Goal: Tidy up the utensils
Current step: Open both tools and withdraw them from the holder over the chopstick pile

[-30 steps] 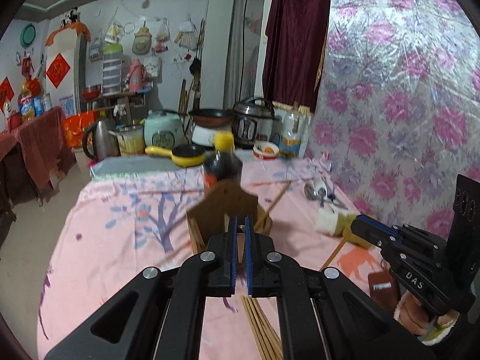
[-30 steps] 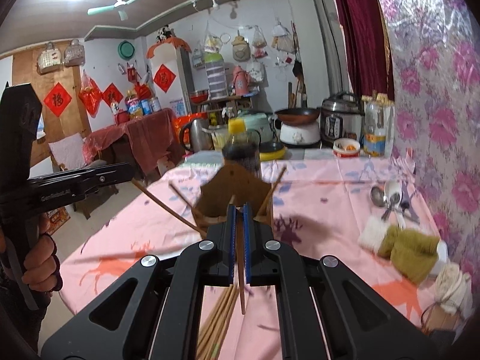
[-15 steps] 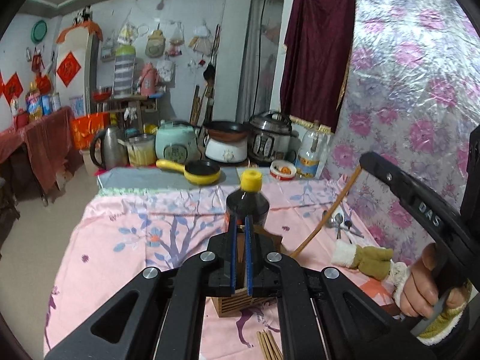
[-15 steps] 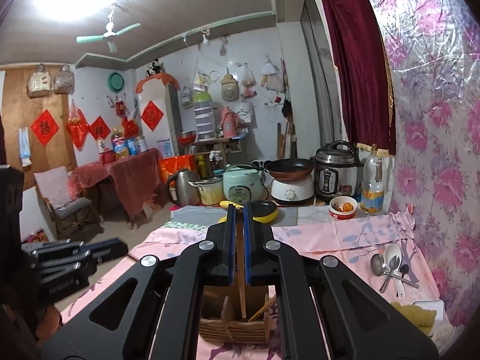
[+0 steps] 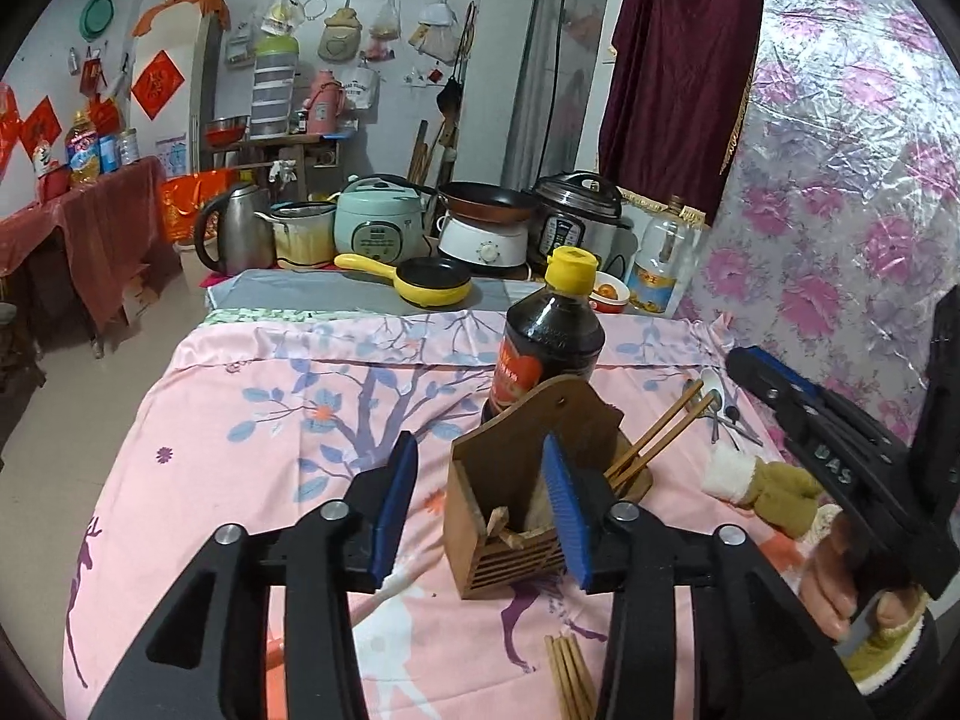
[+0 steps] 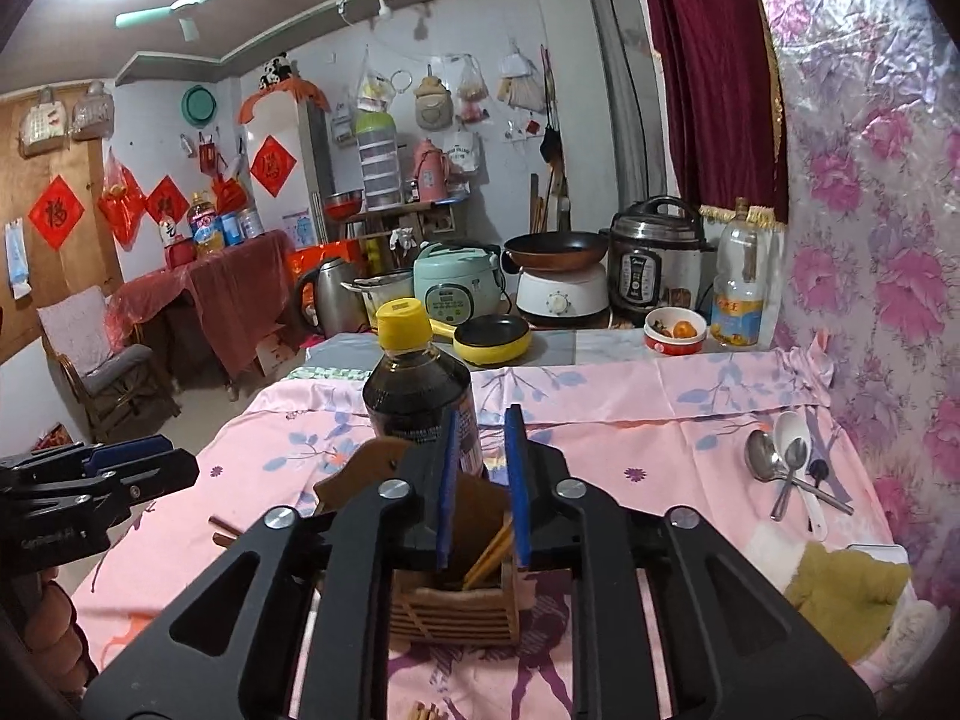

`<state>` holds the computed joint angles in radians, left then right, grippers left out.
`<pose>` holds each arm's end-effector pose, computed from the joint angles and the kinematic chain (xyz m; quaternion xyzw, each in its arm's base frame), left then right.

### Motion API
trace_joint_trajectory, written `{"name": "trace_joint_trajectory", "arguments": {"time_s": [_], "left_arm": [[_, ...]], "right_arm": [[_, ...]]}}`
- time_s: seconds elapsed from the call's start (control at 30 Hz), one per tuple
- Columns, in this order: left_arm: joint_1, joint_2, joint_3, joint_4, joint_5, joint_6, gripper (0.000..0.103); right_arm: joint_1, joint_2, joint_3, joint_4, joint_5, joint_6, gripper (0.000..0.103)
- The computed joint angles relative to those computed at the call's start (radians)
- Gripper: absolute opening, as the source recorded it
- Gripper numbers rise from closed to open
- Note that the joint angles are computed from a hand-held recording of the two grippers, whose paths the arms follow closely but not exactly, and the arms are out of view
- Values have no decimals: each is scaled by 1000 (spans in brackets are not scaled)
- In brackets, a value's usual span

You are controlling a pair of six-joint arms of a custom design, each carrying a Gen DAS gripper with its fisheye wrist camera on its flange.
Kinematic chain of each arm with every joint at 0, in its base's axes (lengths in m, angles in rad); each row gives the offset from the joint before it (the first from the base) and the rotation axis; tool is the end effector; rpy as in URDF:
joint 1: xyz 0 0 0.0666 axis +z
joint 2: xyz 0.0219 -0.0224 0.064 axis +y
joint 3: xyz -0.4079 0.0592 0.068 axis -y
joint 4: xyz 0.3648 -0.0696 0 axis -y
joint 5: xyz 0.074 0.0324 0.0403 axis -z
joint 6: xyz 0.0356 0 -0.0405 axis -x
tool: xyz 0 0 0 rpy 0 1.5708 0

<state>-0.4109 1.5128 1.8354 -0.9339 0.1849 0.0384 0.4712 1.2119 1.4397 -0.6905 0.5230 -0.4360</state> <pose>0.4568 -0.2066 0.5947 0.2054 0.8602 -0.1822 0.4298 0.3570 0.1615 0.5718 0.1215 0.8238 0.0251 0.5532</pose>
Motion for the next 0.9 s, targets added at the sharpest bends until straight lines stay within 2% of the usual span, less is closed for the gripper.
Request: {"name": "trace_joint_trajectory", "arguments": {"time_s": [0.2,0.33,0.53,0.7,0.9], "left_arm": [[-16,-76,-110,63,-92,3,52],[-55,-170,-250,157,-242,-13,64],[-137,-297,-448,229,-375,-24,70],[-201,-388,-579,237,-419,7,72],[-288,-491,-714,223,-488,40,77]], "right_arm": [[55,-67,-54,-4,48,-42,29],[105,-110,-94,-27,99,-88,35],[234,-191,-194,-48,217,-189,42],[350,-232,-257,-116,294,-309,43],[507,-259,-312,-240,381,-472,43]]}}
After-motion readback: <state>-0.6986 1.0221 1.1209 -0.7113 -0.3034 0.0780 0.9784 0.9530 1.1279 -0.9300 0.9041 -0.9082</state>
